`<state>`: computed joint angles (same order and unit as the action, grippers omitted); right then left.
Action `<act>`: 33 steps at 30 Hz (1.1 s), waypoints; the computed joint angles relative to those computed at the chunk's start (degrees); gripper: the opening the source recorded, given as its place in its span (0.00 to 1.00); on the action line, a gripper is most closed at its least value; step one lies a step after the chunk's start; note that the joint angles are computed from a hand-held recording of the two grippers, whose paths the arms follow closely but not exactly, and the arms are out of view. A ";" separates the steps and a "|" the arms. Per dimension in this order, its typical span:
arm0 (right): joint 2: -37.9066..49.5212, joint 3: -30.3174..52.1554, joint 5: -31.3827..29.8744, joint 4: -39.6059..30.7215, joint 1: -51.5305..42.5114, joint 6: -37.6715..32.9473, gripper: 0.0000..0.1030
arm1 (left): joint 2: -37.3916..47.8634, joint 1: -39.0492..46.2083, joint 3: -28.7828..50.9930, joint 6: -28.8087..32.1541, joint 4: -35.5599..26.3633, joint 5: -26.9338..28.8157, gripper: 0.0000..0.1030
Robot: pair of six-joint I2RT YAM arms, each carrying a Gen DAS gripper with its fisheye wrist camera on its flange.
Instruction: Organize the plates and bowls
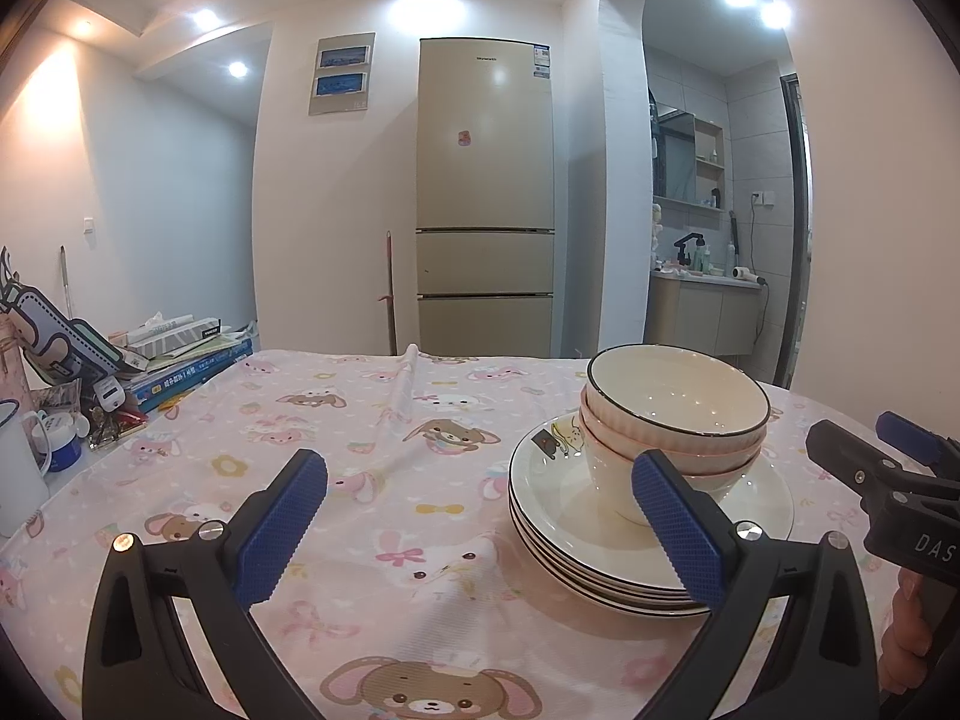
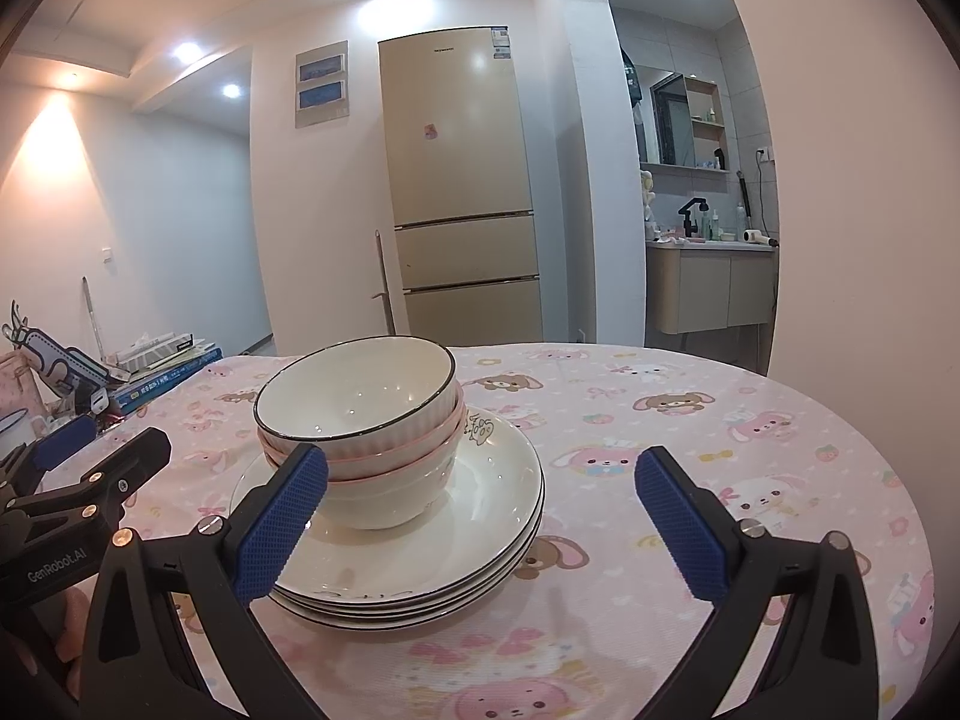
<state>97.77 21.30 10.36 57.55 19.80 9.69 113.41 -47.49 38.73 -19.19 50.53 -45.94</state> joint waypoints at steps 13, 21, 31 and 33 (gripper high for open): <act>-0.14 -0.18 -0.04 0.08 -0.05 0.42 0.99 | -0.02 0.02 -0.01 0.04 0.02 0.02 1.00; -0.50 -0.26 0.11 -0.50 0.12 0.46 0.99 | -0.06 0.06 -0.01 0.00 -0.03 0.07 1.00; -0.25 0.06 -0.23 -0.95 0.14 0.38 0.99 | -0.07 0.00 -0.08 0.10 0.12 -0.15 1.00; 0.17 -0.23 -0.17 0.24 0.25 0.33 0.99 | 0.12 0.13 0.02 0.09 0.15 0.02 1.00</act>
